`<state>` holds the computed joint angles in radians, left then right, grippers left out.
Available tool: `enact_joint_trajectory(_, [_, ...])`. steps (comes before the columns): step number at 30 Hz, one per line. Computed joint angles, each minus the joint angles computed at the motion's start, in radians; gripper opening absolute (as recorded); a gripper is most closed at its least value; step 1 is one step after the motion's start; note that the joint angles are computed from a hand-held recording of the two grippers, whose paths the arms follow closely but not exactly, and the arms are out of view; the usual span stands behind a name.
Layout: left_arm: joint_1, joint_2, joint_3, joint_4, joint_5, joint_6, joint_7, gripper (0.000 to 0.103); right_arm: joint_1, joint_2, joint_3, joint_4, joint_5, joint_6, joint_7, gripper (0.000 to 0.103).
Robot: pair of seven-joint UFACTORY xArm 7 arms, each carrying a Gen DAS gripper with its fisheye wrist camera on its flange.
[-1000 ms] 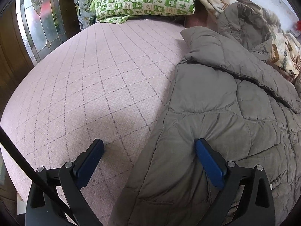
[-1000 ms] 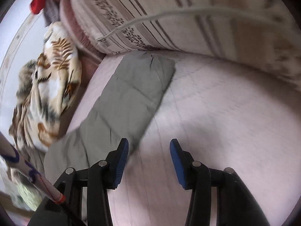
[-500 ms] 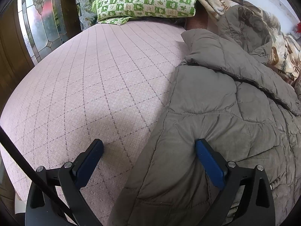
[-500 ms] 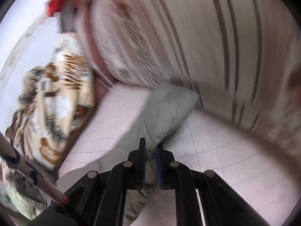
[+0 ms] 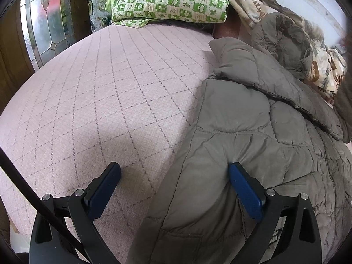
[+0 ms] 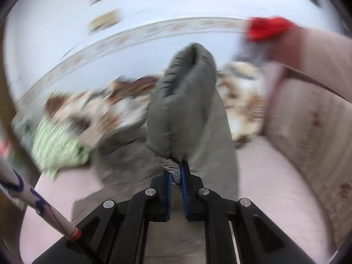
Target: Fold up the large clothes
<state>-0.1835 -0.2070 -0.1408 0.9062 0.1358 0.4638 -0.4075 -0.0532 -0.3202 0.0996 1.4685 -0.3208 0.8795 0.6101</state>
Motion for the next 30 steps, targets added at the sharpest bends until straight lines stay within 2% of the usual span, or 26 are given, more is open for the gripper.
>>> enact_joint_trajectory(1, [-0.004,0.0,0.003,0.003,-0.01,0.004,0.009,0.099,0.022,0.055,0.048,0.036,-0.014,0.017,0.011,0.009])
enact_joint_trajectory(4, [-0.022,-0.008,0.028,0.004,-0.082,0.011,0.064,0.098,0.107,0.19,0.12,0.087,-0.051,0.03,0.045,0.009])
enact_joint_trajectory(7, [-0.035,-0.026,0.05,-0.002,-0.162,0.015,0.12,0.098,0.195,0.319,0.153,0.112,-0.089,0.043,0.075,0.008])
enact_joint_trajectory(12, [-0.009,-0.072,0.057,-0.02,-0.196,0.01,0.116,0.098,0.324,0.467,0.142,0.101,-0.213,0.086,0.132,0.009])
enact_joint_trajectory(15, [-0.01,-0.103,0.081,-0.032,-0.248,0.017,0.139,0.098,0.393,0.509,0.115,0.1,-0.28,0.144,0.136,0.013])
enact_joint_trajectory(17, [-0.008,-0.123,0.094,-0.04,-0.278,0.021,0.152,0.098,0.426,0.502,0.1,0.096,-0.292,0.168,0.099,0.029])
enact_joint_trajectory(19, [-0.001,-0.138,0.1,-0.046,-0.293,0.026,0.157,0.098,0.44,0.46,0.084,0.07,-0.254,0.14,0.063,0.061])
enact_joint_trajectory(21, [0.006,-0.144,0.101,-0.043,-0.3,0.032,0.159,0.098,0.458,0.398,0.071,0.04,-0.254,0.118,0.06,0.071])
enact_joint_trajectory(22, [0.012,-0.143,0.097,-0.039,-0.296,0.033,0.155,0.098,0.457,0.361,0.07,0.016,-0.237,0.093,0.049,0.072])
enact_joint_trajectory(26, [0.019,-0.145,0.089,-0.036,-0.284,0.046,0.158,0.098,0.451,0.351,0.079,0.045,-0.285,0.099,0.068,0.071])
enact_joint_trajectory(27, [0.017,-0.145,0.088,-0.036,-0.283,0.048,0.163,0.098,0.449,0.37,0.076,0.068,-0.301,0.114,0.078,0.06])
enact_joint_trajectory(28, [0.019,-0.146,0.085,-0.036,-0.278,0.048,0.164,0.098,0.449,0.398,0.071,0.098,-0.314,0.137,0.097,0.042])
enact_joint_trajectory(30, [0.022,-0.146,0.082,-0.036,-0.269,0.044,0.166,0.098,0.45,0.463,0.048,0.163,-0.302,0.174,0.143,0.028])
